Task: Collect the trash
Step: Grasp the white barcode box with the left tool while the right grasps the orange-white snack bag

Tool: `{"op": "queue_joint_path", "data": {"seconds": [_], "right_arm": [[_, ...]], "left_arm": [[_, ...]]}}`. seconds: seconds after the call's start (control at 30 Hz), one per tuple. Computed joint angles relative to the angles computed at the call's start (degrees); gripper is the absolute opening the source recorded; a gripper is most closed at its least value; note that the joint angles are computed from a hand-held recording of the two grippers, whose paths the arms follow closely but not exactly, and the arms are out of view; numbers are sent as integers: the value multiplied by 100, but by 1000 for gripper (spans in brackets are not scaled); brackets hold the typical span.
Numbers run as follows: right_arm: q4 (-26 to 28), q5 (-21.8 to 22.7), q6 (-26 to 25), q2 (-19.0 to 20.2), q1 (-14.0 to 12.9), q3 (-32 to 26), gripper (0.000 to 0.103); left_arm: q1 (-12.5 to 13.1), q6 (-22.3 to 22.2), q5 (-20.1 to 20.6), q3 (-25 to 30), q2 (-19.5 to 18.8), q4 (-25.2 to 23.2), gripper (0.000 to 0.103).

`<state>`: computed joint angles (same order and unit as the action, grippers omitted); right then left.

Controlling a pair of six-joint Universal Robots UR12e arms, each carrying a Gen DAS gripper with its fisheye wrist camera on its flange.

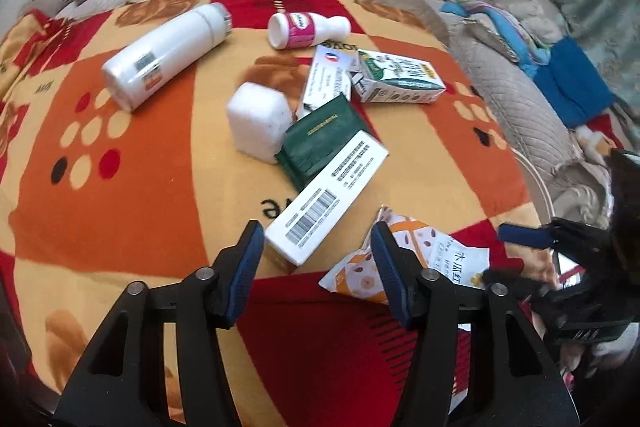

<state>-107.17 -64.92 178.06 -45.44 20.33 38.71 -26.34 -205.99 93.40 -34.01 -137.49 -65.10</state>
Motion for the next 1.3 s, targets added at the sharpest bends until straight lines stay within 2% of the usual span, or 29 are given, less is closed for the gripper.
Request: {"op": "queue_joint_path", "data": {"seconds": [0.1,0.27,0.4,0.53,0.6,0.77,0.83,0.87,0.9,0.93,1.0,1.03,1.2,1.3], "right_arm": [[370,131,-496,193,79,-357,63],[799,419,-700,467,102,-828,65],[1009,774,-885,593,87,-1062,78],[1322,646,-987,858,161,-1569,80],[1398,674,-1072,922,178,-1677,80],[1735,403,-1330,1138,256,-2048,84],[1684,218,-1355,1120,288,-1969,84],[1389,60,-1284,994,306,-1680,84],[1077,42,-1212,863,299,-1391,79],[834,88,-1077,750,274,-1149,63],[757,299,-853,665,201,-976,39],[625,353,-741,581,164,-813,33],[-119,267,-383,102,31,92,23],[-316,94,-90,-66,-27,410,23]], "left_arm": [[21,209,-68,101,-41,-46,58],[70,329,-124,202,-65,-217,58],[99,331,-164,169,-41,-269,58],[99,346,-133,273,-101,-369,58],[97,371,-125,326,-133,-415,58],[101,406,-103,515,-257,-614,58],[105,391,-131,580,-305,-696,58],[106,379,-151,595,-320,-711,58],[108,369,-170,608,-331,-713,58],[107,364,-183,624,-342,-712,58],[104,381,-206,699,-386,-709,58],[96,391,-201,769,-425,-724,58],[32,480,-56,1449,-798,-1083,58],[1,508,39,1940,-1064,-1358,58]]}}
